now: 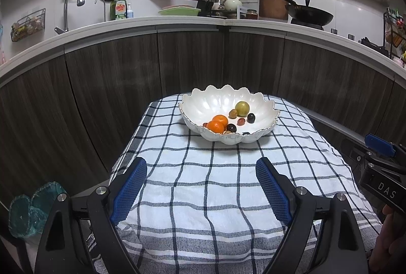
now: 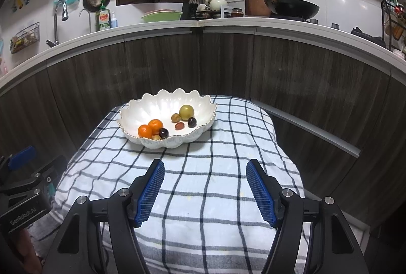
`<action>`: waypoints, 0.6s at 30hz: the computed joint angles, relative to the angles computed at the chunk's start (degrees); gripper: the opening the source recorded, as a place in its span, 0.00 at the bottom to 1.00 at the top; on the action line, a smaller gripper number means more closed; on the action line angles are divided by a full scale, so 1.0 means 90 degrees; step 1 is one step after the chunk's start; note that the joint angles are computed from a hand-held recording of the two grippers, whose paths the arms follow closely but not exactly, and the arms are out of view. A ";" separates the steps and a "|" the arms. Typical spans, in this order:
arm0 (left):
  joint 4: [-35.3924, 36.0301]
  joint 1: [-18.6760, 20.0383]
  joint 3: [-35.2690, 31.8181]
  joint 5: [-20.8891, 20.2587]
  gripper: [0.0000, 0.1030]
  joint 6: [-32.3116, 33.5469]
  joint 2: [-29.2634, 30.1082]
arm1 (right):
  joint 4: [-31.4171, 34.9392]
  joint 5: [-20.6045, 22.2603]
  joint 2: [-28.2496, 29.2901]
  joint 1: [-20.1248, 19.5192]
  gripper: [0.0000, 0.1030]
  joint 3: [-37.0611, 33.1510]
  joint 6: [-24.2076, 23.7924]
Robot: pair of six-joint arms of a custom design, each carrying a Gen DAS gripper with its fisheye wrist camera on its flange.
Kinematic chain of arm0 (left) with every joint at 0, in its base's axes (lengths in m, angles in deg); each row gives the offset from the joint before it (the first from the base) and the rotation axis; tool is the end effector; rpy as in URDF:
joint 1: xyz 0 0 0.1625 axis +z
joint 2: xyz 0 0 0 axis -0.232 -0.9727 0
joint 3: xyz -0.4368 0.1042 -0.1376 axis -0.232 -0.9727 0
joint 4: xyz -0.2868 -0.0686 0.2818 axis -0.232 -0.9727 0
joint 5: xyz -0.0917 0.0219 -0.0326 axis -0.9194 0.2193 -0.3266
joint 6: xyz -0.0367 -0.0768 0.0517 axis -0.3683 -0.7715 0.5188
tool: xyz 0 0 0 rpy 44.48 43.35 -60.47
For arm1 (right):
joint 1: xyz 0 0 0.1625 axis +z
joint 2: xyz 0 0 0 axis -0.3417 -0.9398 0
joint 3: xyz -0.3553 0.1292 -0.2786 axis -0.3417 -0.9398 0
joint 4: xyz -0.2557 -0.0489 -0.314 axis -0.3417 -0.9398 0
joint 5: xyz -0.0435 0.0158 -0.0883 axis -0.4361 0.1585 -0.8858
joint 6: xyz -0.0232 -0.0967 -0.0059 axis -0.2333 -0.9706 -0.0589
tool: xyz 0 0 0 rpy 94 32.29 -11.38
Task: Organize fruits
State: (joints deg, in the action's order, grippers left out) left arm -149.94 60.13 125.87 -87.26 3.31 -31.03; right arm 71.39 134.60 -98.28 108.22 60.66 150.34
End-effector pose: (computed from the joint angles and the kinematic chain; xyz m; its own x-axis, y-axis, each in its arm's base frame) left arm -0.4379 -0.7447 -0.0162 -0.6219 0.4650 -0.6301 0.7764 0.4710 -0.4187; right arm 0.0527 -0.6602 0.3569 -0.6414 0.4557 0.6172 -0.4377 0.4433 -0.7822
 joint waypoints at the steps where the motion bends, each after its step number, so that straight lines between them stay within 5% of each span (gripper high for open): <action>1: 0.0001 -0.0001 0.0000 -0.0002 0.86 -0.0002 -0.0002 | 0.0000 0.0006 0.0000 0.0002 0.66 -0.0001 0.0001; 18: -0.0033 -0.0036 0.0010 0.0084 0.86 0.0073 0.0008 | 0.0000 0.0011 -0.0004 0.0027 0.66 0.0004 0.0049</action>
State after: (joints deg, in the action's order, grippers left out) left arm -150.24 59.81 125.96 -86.51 3.97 -30.95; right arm 71.38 134.70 -98.31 108.47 60.70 150.78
